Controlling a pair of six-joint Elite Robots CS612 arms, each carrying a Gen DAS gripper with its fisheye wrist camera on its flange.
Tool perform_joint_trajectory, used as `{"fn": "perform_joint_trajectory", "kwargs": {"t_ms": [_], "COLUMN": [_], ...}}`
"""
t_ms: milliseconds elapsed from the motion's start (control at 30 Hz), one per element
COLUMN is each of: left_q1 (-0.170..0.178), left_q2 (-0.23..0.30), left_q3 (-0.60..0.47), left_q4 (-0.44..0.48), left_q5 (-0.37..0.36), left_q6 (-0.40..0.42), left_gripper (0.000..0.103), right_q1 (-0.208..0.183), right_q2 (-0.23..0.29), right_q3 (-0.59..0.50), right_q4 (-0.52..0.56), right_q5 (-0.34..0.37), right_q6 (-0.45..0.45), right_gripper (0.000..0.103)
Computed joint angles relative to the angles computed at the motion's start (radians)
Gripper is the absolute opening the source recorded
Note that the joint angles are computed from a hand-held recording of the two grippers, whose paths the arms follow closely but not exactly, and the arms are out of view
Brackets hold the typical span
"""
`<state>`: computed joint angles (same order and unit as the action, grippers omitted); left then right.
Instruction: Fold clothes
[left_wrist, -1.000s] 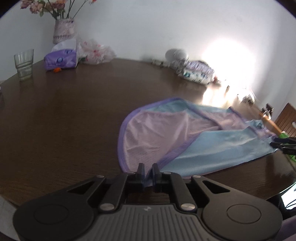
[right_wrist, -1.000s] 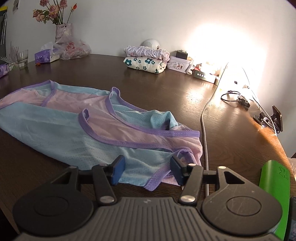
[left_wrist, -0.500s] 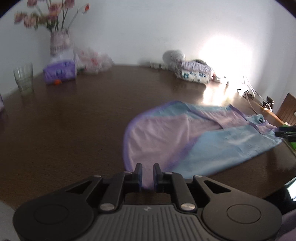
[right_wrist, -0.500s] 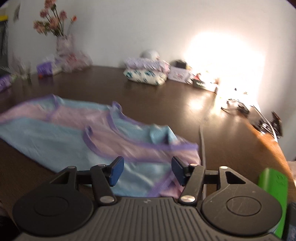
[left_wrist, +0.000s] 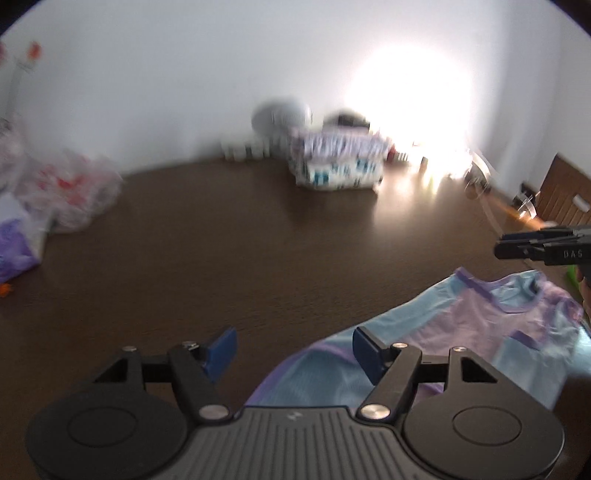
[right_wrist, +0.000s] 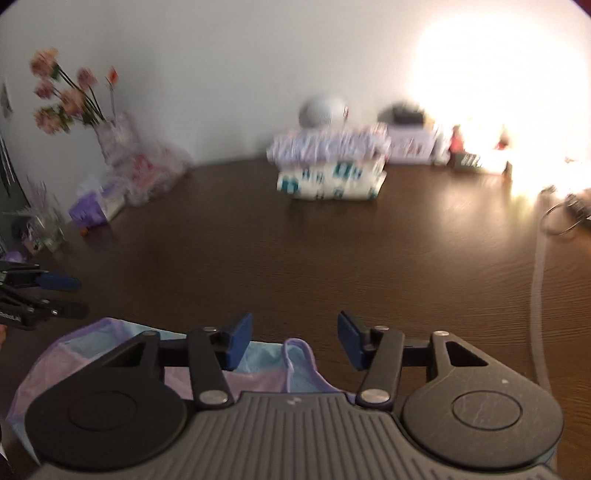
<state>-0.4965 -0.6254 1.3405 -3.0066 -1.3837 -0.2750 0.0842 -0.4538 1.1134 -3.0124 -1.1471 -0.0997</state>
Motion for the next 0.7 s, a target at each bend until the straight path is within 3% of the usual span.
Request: {"fn": "perform_joint_trajectory", "kwargs": {"t_ms": [100, 167, 267, 333, 433, 467, 567, 700], "left_q1": [0.011, 0.014, 0.016, 0.014, 0.013, 0.013, 0.007, -0.014], "left_q2": [0.035, 0.047, 0.054, 0.055, 0.053, 0.050, 0.052, 0.033], "left_q3": [-0.091, -0.103, -0.101, -0.103, -0.090, -0.085, -0.083, -0.042], "left_q4": [0.169, 0.165, 0.143, 0.160, 0.138, 0.136, 0.105, 0.039], "left_q5": [-0.038, -0.054, -0.073, -0.058, -0.055, -0.060, -0.045, 0.014], "left_q6": [-0.093, -0.106, -0.072, -0.046, -0.022, -0.025, -0.004, 0.035], "left_gripper": [0.059, 0.058, 0.055, 0.048, 0.026, 0.012, 0.004, 0.004], "right_q1": [0.014, 0.017, 0.018, 0.016, 0.012, 0.010, 0.003, -0.012], "right_q2": [0.028, 0.033, 0.033, 0.031, 0.027, 0.024, 0.009, -0.022], "right_q3": [-0.036, -0.034, -0.026, -0.020, -0.010, -0.004, 0.024, 0.083], "right_q4": [0.040, 0.048, 0.029, 0.026, 0.014, 0.002, -0.050, -0.142], "right_q5": [-0.031, -0.036, -0.039, -0.033, -0.019, -0.013, 0.016, 0.079], "right_q6": [-0.021, -0.035, -0.047, -0.051, -0.048, -0.045, -0.042, -0.040], "right_gripper": [0.041, 0.026, 0.016, 0.010, 0.006, 0.005, 0.005, 0.005]}}
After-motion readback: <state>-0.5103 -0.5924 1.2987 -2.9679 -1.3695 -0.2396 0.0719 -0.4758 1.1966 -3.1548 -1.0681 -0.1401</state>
